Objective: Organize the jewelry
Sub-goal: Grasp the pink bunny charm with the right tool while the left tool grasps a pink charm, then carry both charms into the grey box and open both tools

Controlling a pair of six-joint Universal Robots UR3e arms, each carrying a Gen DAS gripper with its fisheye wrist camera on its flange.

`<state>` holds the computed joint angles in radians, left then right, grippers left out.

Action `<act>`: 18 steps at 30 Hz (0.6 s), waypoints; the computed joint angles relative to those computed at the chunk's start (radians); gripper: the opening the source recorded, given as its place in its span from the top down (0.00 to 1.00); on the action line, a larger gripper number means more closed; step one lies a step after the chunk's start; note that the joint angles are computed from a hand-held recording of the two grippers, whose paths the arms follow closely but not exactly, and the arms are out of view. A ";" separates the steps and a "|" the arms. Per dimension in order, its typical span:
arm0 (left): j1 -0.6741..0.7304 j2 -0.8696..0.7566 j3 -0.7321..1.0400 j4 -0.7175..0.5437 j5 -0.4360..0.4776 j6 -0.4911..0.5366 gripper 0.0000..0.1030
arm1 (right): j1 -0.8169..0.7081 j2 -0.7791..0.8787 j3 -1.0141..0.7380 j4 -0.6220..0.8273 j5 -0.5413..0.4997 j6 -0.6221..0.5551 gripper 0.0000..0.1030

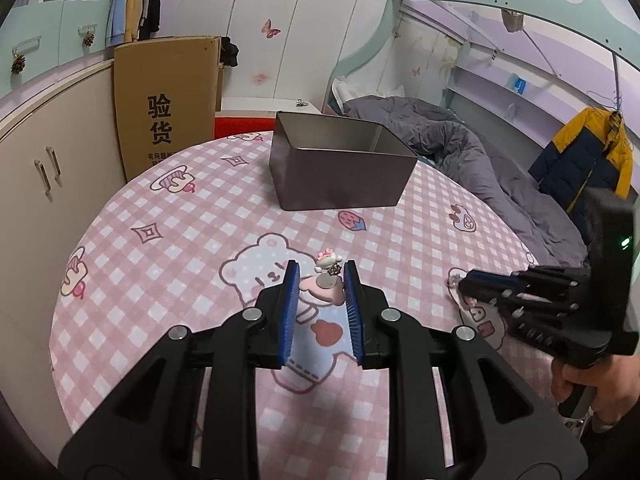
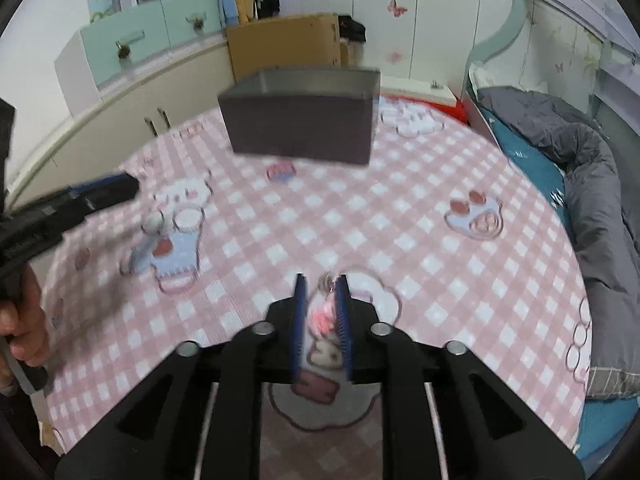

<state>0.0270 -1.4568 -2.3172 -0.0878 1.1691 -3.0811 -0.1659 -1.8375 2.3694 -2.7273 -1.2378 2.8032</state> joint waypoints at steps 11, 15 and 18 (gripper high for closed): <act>-0.029 0.000 0.000 0.014 0.014 -0.010 0.78 | 0.059 0.031 0.010 -0.048 -0.057 -0.022 0.85; -0.022 0.014 -0.010 0.011 0.008 -0.003 0.78 | 0.017 -0.024 0.029 0.008 0.017 -0.059 0.86; -0.005 0.033 -0.016 0.005 0.001 -0.002 0.78 | -0.008 -0.085 0.040 0.057 0.068 -0.075 0.86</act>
